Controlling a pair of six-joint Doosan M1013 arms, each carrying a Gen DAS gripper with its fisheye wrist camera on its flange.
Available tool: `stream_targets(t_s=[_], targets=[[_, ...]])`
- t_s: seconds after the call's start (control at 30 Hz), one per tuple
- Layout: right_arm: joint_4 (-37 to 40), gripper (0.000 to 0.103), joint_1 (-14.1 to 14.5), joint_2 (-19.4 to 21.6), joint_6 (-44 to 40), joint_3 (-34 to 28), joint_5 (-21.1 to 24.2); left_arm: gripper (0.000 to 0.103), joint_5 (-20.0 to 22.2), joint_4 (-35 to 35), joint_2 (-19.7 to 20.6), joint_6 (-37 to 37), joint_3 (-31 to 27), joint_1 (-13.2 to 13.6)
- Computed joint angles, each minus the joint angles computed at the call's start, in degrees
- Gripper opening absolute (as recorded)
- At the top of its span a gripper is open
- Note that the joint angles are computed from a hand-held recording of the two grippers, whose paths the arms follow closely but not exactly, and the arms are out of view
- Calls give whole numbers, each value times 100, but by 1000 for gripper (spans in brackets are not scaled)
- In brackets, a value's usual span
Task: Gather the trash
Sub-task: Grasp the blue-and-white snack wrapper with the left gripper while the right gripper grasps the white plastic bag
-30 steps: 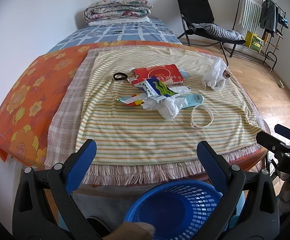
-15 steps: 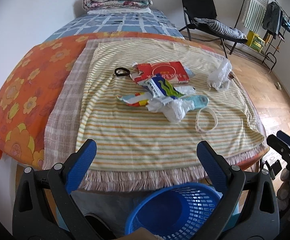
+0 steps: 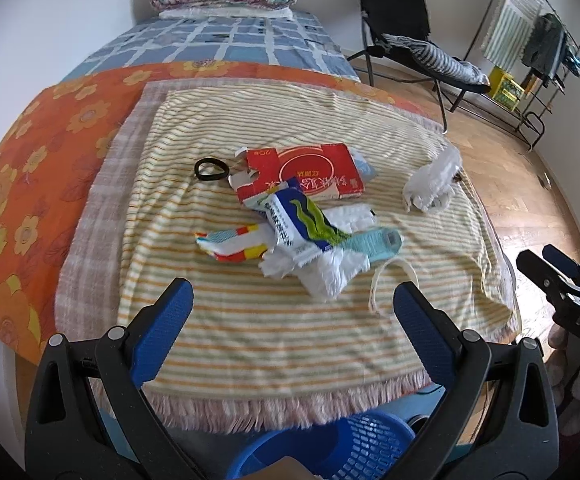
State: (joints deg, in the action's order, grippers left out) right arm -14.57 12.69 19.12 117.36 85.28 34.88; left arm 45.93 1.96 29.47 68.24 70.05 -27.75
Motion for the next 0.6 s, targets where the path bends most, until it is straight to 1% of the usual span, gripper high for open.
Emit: stream_targets(t_s=[0.13, 0.2, 0.23, 0.27, 0.4, 0.6], targets=[[-384, 103, -27, 331, 143, -374, 152, 101, 297, -187, 299, -25, -413, 52], [-391, 103, -64, 526, 51, -592, 278, 94, 541, -382, 498, -65, -676, 101], [-313, 103, -85, 585, -16, -659, 310, 90, 672, -482, 603, -128, -814, 130], [-164, 103, -119, 659, -116, -738, 338, 88, 733, -534, 662, -161, -891, 147], [174, 103, -202, 902, -300, -987, 446, 88, 979, -599, 945, -400, -1270, 209], [78, 103, -214, 1190, -178, -1302, 553, 88, 1253, -568, 1248, -517, -1709, 213]])
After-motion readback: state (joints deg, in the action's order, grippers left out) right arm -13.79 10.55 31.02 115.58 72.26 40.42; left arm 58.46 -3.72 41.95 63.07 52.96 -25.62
